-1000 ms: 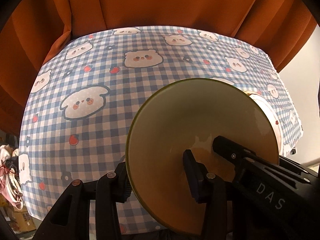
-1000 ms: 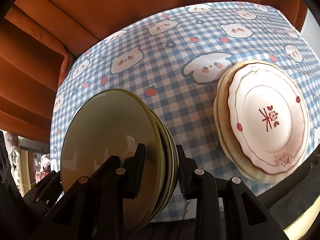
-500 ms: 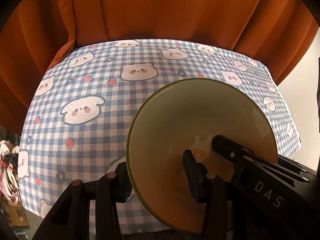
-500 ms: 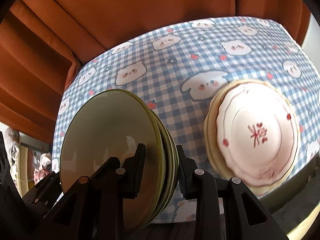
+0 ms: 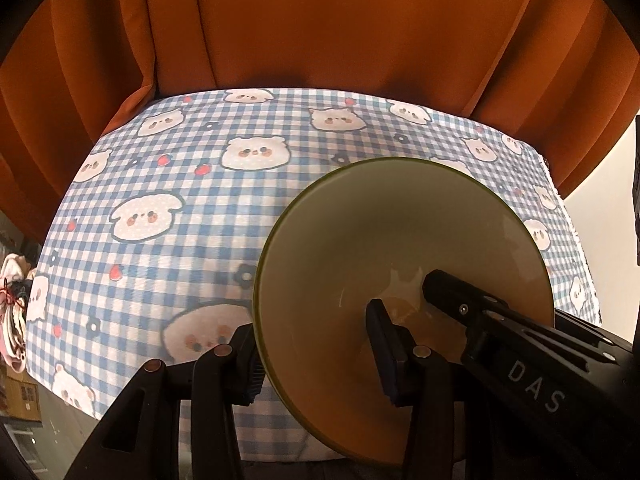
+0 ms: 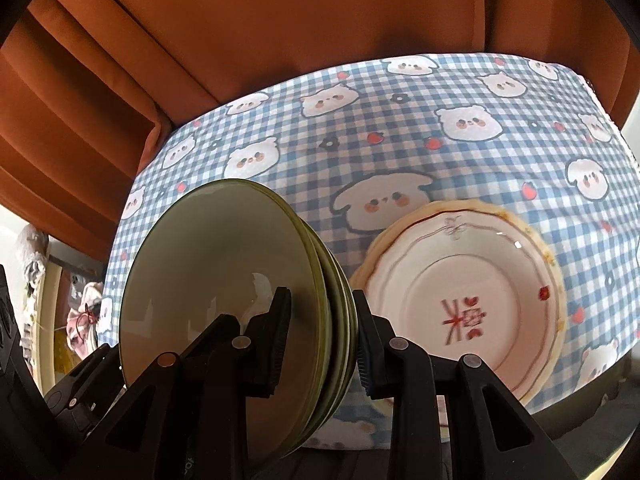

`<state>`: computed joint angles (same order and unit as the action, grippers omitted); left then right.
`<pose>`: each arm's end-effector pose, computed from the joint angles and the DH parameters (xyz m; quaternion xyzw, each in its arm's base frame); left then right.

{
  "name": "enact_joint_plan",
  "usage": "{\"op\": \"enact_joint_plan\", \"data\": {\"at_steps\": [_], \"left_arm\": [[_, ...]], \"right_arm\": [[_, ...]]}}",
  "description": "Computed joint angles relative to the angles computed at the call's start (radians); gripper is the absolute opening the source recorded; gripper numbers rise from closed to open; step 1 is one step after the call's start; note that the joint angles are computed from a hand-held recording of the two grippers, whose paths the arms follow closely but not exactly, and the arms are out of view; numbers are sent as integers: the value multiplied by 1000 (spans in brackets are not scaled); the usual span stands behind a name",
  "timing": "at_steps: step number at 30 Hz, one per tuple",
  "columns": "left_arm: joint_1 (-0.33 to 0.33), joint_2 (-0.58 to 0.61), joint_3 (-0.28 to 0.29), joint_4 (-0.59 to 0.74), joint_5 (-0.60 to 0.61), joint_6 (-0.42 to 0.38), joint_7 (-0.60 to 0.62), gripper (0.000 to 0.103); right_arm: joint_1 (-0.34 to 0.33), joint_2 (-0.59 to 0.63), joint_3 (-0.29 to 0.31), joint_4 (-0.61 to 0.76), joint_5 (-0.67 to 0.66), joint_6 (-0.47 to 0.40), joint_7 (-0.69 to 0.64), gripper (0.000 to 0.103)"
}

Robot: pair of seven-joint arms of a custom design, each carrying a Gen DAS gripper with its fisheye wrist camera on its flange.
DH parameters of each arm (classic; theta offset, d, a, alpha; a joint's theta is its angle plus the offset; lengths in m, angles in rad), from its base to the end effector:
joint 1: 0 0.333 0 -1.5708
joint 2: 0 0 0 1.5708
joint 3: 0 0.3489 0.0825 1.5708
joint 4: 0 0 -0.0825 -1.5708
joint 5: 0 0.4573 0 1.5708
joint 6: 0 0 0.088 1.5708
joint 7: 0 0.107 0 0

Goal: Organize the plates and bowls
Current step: 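Carry the bowl stack with both grippers over the plate stack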

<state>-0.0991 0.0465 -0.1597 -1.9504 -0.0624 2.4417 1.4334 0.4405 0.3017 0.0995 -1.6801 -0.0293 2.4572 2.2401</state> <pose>0.6524 -0.1714 0.5055 -0.6609 0.7167 -0.1995 0.0986 0.6572 0.3849 0.4807 -0.6437 0.7279 -0.0404 0.2328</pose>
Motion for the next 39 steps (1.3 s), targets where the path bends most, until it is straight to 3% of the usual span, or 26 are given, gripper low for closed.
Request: {"op": "enact_joint_plan", "data": {"at_steps": [21, 39], "left_arm": [[-100, 70, -44, 44, 99, 27, -269, 44], [-131, 160, -48, 123, 93, -14, -309, 44]], "right_arm": [[-108, -129, -12, -187, 108, 34, -225, 33], [-141, -108, -26, -191, 112, -15, -282, 32]]}}
